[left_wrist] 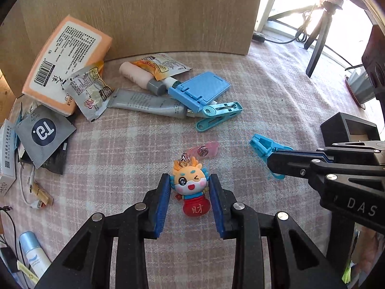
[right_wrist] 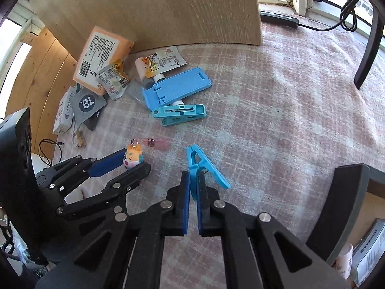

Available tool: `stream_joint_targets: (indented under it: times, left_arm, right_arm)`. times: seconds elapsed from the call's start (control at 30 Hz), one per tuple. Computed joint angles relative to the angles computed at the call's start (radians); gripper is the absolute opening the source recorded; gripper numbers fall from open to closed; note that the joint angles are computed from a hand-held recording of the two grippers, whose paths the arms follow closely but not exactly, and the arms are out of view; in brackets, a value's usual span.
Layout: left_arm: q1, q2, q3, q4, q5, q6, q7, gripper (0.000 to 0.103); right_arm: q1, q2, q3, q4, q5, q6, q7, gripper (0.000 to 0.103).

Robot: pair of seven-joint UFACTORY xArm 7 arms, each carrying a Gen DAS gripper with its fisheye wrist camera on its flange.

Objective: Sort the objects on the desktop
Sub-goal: 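Grasp the cartoon dragon figure with the left tool while the right tool grasps the blue clothespin, then carry the dragon figure and clothespin into the tray and release both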

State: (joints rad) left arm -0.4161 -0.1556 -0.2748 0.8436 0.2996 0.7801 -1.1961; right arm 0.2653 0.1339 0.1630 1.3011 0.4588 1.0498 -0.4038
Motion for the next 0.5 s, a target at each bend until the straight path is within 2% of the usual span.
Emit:
stream_joint_targets:
  times: [0.23,0.5]
  left_arm:
    - [-0.024,0.003,-0.015,0.062,-0.002,0.041,-0.025,0.030]
    - [-0.046,0.072,-0.025,0.259,0.032,0.099,0.037,0.030]
  right_arm:
    - [-0.001,-0.024,-0.001,-0.016,0.000,-0.022,0.013,0.005]
    - [-0.056,-0.153,-0.062,-0.058,0.020,0.026,-0.031,0.005]
